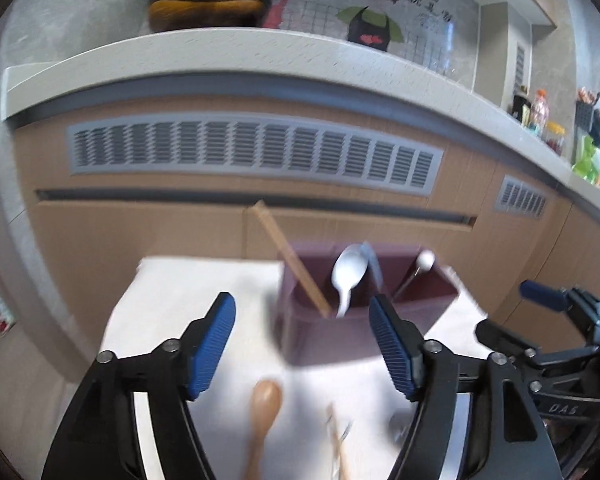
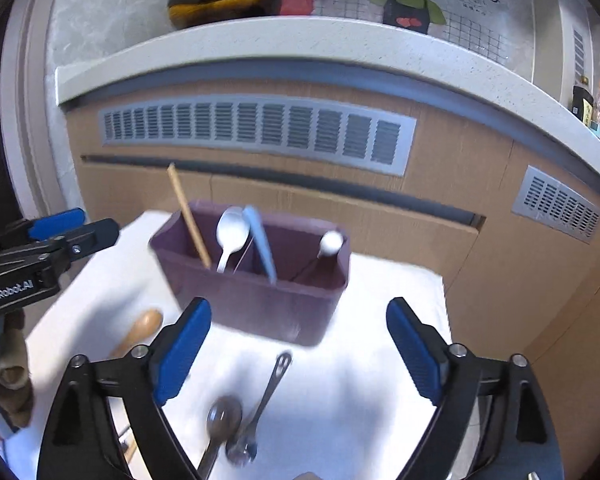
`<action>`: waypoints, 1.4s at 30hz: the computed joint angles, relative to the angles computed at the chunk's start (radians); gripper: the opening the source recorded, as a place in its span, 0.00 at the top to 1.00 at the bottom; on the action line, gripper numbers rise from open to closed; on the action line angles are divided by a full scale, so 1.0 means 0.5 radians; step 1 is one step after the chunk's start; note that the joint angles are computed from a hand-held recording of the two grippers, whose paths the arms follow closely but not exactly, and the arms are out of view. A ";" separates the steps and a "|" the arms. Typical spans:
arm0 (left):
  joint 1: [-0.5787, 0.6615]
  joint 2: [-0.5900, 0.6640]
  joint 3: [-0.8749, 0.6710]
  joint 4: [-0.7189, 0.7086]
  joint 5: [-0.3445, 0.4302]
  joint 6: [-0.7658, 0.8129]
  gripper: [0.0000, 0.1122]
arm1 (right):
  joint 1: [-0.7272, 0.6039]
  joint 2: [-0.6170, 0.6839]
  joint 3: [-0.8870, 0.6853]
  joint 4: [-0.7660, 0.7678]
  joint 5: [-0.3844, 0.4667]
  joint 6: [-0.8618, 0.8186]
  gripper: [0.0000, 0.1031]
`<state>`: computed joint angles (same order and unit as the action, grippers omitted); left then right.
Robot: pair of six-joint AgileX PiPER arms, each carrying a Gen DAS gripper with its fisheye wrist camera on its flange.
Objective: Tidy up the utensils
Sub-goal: 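Grasp and lift a wooden chopstick with the right gripper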
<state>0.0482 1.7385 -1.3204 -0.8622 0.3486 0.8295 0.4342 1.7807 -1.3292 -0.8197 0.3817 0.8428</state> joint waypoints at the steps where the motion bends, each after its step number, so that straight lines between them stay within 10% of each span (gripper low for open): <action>1: 0.018 -0.032 0.066 0.024 -0.013 -0.003 0.36 | 0.016 0.015 0.011 -0.003 0.018 0.011 0.06; 10: 0.275 -0.204 0.598 0.243 -0.161 -0.092 0.28 | 0.254 0.228 0.036 0.280 0.076 -0.149 0.02; 17: 0.540 -0.174 0.738 -0.301 -0.003 0.433 0.28 | 0.356 0.500 -0.287 0.717 0.286 -0.452 0.45; 25: 0.605 -0.126 0.704 -0.300 0.105 0.425 0.28 | 0.355 0.606 -0.413 0.906 0.351 -0.571 0.89; 42: 0.380 -0.053 0.574 -0.126 0.310 0.371 0.28 | 0.020 0.058 0.194 1.197 0.036 -0.786 0.94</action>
